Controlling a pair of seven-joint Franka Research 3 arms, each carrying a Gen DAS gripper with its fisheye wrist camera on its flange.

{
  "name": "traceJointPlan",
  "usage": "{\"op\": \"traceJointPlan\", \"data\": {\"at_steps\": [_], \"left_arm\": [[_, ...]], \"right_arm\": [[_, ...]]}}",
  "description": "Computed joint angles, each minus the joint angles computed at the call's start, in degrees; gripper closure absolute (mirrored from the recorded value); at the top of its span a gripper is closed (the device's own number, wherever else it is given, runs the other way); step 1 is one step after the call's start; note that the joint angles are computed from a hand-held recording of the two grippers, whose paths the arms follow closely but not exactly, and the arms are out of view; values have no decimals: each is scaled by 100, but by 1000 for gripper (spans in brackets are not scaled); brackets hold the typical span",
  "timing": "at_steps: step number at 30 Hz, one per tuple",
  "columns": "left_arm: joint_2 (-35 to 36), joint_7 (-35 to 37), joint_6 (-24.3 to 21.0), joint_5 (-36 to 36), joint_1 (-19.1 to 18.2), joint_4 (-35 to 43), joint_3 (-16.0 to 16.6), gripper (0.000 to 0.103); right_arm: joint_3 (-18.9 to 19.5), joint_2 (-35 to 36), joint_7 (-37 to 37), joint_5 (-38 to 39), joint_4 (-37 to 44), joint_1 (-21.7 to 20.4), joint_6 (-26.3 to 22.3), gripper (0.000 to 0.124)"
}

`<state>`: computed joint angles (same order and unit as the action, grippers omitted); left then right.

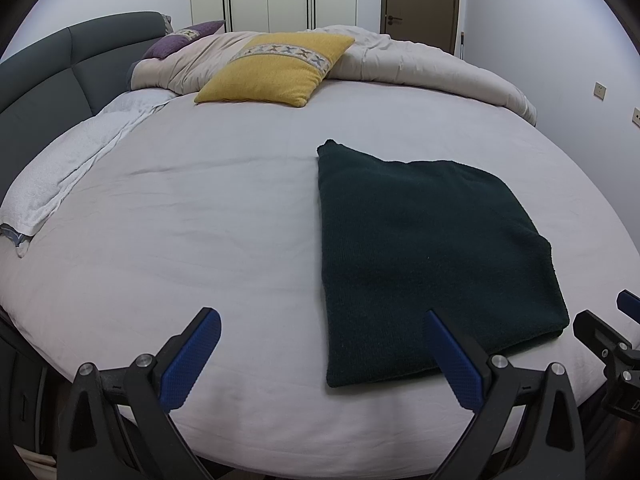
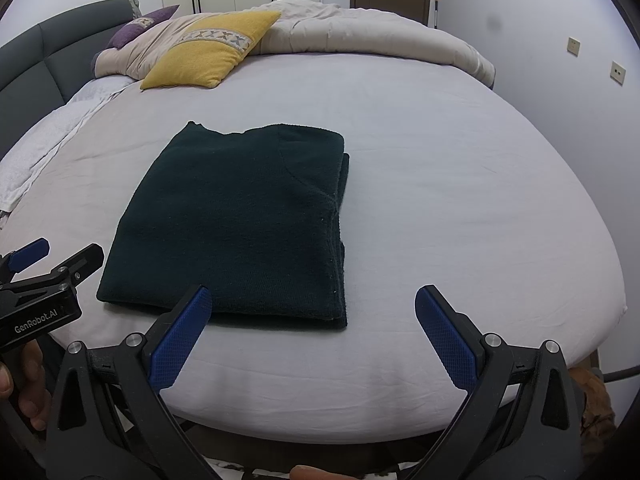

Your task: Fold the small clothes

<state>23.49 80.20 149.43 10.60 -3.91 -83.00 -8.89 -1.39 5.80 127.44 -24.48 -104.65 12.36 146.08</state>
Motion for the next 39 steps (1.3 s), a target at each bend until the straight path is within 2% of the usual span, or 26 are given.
{"op": "traceJointPlan", "data": {"at_steps": [39], "left_arm": [[58,205,-81,-113,62,32,-34,0]], "right_arm": [[11,-30,-52,74,-64,-1,17,21]]}}
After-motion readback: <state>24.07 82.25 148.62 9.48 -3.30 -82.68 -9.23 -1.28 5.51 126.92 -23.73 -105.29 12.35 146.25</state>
